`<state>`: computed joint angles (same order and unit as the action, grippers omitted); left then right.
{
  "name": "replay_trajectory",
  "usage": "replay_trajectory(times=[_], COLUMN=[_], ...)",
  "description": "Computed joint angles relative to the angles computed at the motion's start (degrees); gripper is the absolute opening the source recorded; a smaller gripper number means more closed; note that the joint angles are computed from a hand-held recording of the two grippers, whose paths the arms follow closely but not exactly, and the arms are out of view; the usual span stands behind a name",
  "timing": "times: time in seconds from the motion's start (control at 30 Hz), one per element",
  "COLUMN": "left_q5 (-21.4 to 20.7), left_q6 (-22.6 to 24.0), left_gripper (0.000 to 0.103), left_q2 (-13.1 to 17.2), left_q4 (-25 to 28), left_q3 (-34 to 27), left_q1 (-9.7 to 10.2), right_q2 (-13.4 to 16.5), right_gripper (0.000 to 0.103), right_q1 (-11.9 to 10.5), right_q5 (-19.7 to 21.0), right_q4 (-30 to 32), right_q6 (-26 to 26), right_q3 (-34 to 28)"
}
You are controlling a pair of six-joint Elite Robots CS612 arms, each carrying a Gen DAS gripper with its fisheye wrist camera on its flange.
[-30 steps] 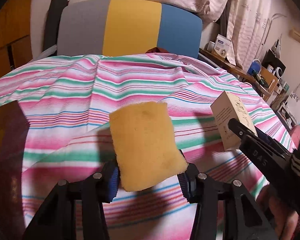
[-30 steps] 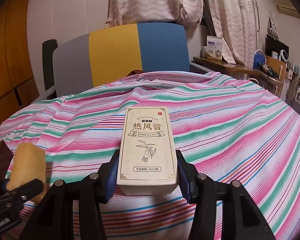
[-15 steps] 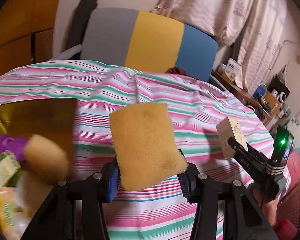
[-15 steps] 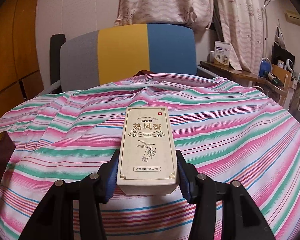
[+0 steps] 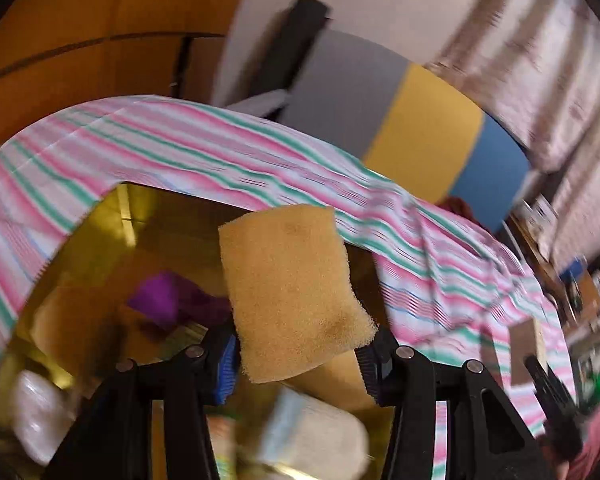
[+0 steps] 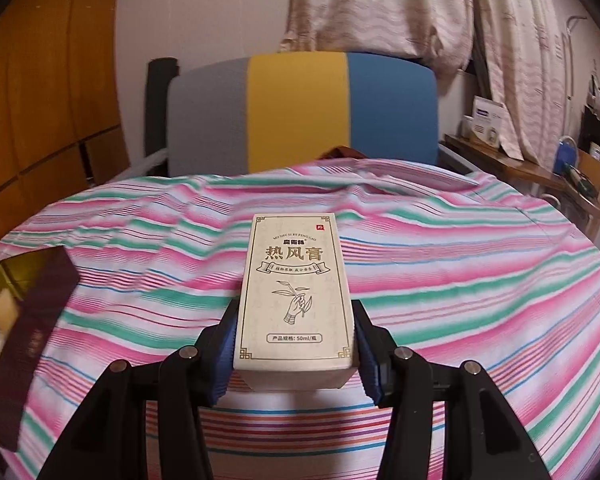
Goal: Organize objects
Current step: 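Carry the sponge with the left gripper toward the tray while the right lifts the white box, then lower the sponge and white box into the gold tray and open both grippers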
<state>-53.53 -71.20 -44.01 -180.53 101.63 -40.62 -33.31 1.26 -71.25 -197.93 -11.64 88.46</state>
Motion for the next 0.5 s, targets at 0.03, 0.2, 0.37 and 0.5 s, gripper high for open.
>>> replay_trajectory(times=[0.03, 0.2, 0.37, 0.5], left_q5=[0.22, -1.73, -4.79, -7.08], left_q6=[-1.12, -5.99, -9.37, -11.21], left_gripper=[0.05, 0.051, 0.051, 0.053], left_q2=[-0.41, -1.57, -1.78, -1.61], left_q4=[0.42, 3.37, 3.41, 3.48], left_q3=[0.77, 2.73, 4.32, 4.74], left_q1=[0.39, 3.16, 5.02, 6.03], right_q2=[-0.3, -1.75, -2.84, -3.34], right_gripper=[0.052, 0.052, 0.052, 0.052], right_q1=[0.2, 1.21, 2.5, 3.59], right_q5=[0.81, 5.69, 9.91, 12.1], right_q4=[-0.24, -0.89, -0.76, 0.11], right_q6=[-0.13, -0.29, -0.74, -2.62], right_q3=[0.3, 1.49, 2.08, 2.21])
